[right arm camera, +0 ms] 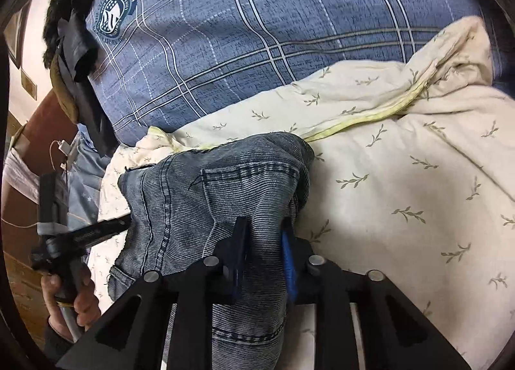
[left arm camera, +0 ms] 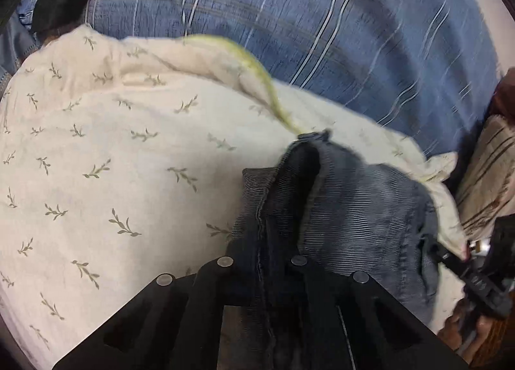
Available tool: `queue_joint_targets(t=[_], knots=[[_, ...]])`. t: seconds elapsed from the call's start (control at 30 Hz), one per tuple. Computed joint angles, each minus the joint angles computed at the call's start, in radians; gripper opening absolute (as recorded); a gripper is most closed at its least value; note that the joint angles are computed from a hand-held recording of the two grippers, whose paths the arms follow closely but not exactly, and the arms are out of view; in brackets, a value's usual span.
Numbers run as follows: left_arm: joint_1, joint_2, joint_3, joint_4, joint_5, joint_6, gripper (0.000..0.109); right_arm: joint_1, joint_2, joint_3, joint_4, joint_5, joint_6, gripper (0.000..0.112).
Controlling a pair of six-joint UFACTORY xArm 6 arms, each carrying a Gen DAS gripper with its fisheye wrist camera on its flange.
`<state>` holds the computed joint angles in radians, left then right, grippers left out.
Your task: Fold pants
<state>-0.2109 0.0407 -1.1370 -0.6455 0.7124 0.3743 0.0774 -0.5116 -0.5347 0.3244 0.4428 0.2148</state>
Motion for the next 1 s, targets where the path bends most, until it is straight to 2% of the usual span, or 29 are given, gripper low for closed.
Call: queue_joint_targets(t=[0.03, 0.07, 0.1, 0.13, 0.17, 0.2, 0.23, 0.33, 0.4, 0.47, 0.53, 0.6, 0.67, 0.8, 1.0], knots=[[0.008, -0.013, 0.001, -0.02, 0.017, 0.017, 0.01, -0.001, -0.016, -0.006, 0.01, 0.029, 0.01, 0.031], [0.021, -0.031, 0.003, -0.033, 0.053, 0.031, 0.017, -0.002, -0.032, -0.011, 0.008, 0.052, 0.02, 0.043], [0.033, -0.058, 0.018, -0.03, 0.081, 0.025, 0.028, 0.003, -0.058, -0.011, -0.017, 0.068, 0.042, 0.06], [0.044, -0.082, 0.038, -0.043, 0.092, 0.031, 0.034, 0.015, -0.093, -0.006, -0.055, 0.074, 0.075, 0.069], [0.06, -0.127, 0.082, -0.09, 0.103, 0.057, 0.048, 0.028, -0.125, 0.001, -0.093, 0.089, 0.111, 0.076], [0.071, -0.154, 0.109, -0.116, 0.114, 0.068, 0.056, 0.045, -0.149, 0.003, -0.143, 0.11, 0.16, 0.076], [0.08, -0.175, 0.13, -0.129, 0.128, 0.074, 0.057, 0.068, -0.169, 0.006, -0.216, 0.147, 0.233, 0.076], [0.075, -0.201, 0.166, -0.12, 0.168, 0.072, 0.055, 0.131, -0.21, 0.049, -0.379, 0.178, 0.387, 0.076], [0.04, -0.201, 0.178, -0.065, 0.129, 0.057, 0.055, 0.159, -0.196, 0.046, -0.441, 0.197, 0.433, 0.072], [0.021, -0.206, 0.192, -0.045, 0.091, 0.052, 0.052, 0.171, -0.18, 0.042, -0.437, 0.188, 0.419, 0.064], [0.012, -0.215, 0.205, -0.028, 0.069, 0.039, 0.047, 0.186, -0.172, 0.035, -0.488, 0.189, 0.452, 0.062], [0.002, -0.224, 0.22, -0.002, 0.051, 0.014, 0.036, 0.198, -0.169, 0.033, -0.53, 0.194, 0.484, 0.059], [-0.006, -0.224, 0.223, 0.021, 0.045, 0.001, 0.034, 0.203, -0.163, 0.029, -0.559, 0.197, 0.5, 0.057], [-0.054, -0.225, 0.237, 0.097, -0.019, -0.039, 0.027, 0.243, -0.152, 0.008, -0.665, 0.23, 0.565, 0.052], [-0.045, -0.249, 0.237, 0.099, -0.009, -0.046, 0.016, 0.259, -0.129, -0.014, -0.721, 0.248, 0.592, 0.049]])
